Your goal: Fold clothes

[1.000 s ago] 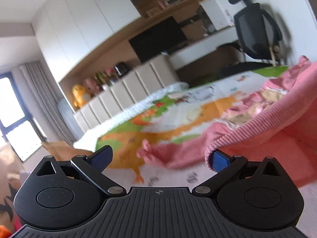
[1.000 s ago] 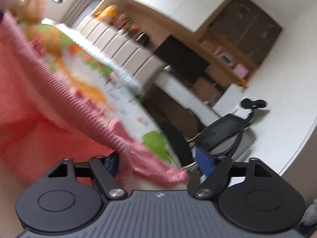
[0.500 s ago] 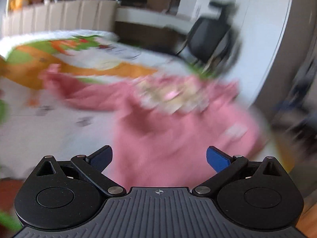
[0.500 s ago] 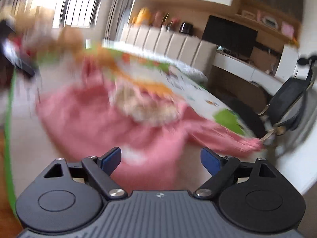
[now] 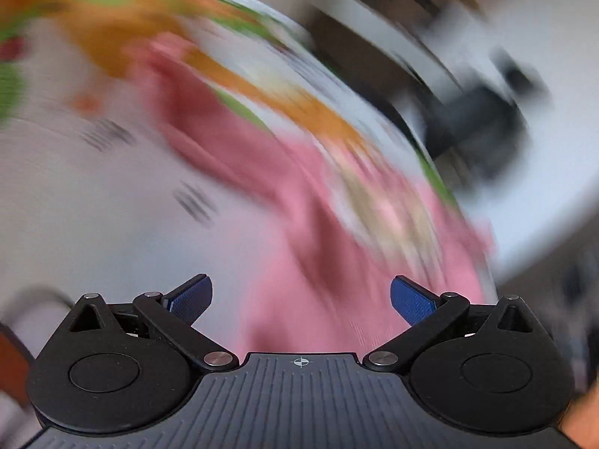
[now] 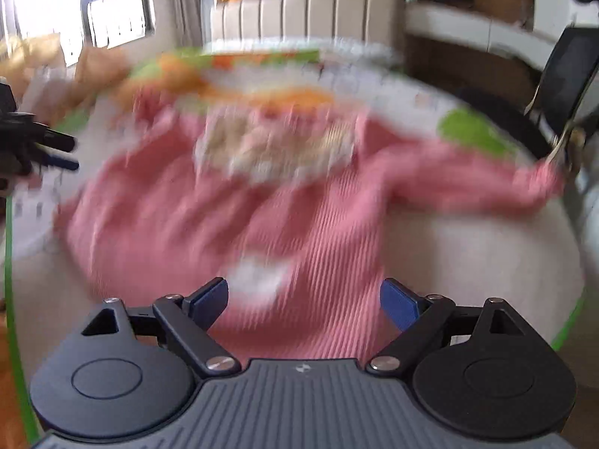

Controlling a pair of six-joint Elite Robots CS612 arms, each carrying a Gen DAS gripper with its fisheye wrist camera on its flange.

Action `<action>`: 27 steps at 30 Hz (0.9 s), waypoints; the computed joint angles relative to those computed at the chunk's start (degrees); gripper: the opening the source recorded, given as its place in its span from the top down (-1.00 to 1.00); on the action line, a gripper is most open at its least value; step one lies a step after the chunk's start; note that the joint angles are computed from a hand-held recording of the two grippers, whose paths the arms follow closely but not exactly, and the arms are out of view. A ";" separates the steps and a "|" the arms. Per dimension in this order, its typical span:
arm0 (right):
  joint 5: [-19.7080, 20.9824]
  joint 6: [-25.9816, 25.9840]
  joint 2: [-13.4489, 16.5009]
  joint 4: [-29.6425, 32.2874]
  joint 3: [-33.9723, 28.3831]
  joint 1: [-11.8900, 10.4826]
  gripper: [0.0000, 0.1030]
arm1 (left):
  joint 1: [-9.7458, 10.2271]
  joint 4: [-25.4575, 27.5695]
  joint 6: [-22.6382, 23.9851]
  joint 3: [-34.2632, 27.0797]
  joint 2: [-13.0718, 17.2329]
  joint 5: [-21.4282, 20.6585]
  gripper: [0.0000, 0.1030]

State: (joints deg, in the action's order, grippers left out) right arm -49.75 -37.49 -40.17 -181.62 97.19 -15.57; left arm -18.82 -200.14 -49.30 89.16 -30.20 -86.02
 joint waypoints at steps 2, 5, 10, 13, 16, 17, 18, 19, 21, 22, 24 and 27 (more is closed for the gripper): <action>2.44 5.39 1.77 -3.61 -3.49 0.89 -0.82 | 0.77 2.06 -5.61 -3.89 1.55 5.94 -1.00; 3.87 11.25 4.68 -5.82 -8.92 2.86 -0.83 | 0.68 7.90 -4.91 -10.60 4.50 16.66 -0.97; 4.95 15.71 7.98 -1.03 -14.30 4.73 -0.83 | -0.03 18.92 2.23 -19.15 8.47 26.36 0.03; 5.48 15.91 8.90 0.13 -14.50 4.59 -0.83 | 0.67 21.29 0.42 -20.70 9.42 22.98 0.04; 4.40 16.70 9.44 -0.95 -14.52 4.13 -0.83 | 0.41 22.30 2.72 -21.09 9.62 24.31 0.86; 4.10 17.23 9.53 -1.55 -14.50 3.89 -0.83 | 0.30 22.10 3.18 -20.68 9.30 24.70 0.86; 3.56 18.18 9.68 -2.72 -14.56 3.59 -0.83 | 0.21 20.87 3.26 -20.43 9.15 24.92 0.86; 3.02 19.29 9.88 -4.10 -14.73 3.33 -0.83 | -0.01 18.34 3.90 -19.39 8.64 25.06 0.87; 2.06 21.54 10.28 -6.65 -15.21 2.89 -0.83 | -0.64 12.13 7.39 -18.32 7.81 23.57 0.87; 1.66 22.70 10.48 -7.77 -15.52 2.71 -0.83 | -0.96 9.06 9.33 -18.14 7.53 22.18 0.87; 1.57 25.04 10.81 -9.53 -16.06 2.44 -0.83 | -1.65 3.25 13.46 -18.14 7.09 18.99 0.87; 1.88 27.39 11.20 -11.35 -16.72 2.24 -0.83 | -2.81 -2.40 20.80 -21.39 8.34 12.91 0.87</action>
State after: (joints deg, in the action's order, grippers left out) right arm -47.87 -10.10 -28.97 -192.96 80.47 -13.33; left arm -21.62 -202.54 -28.50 67.77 -21.86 -73.11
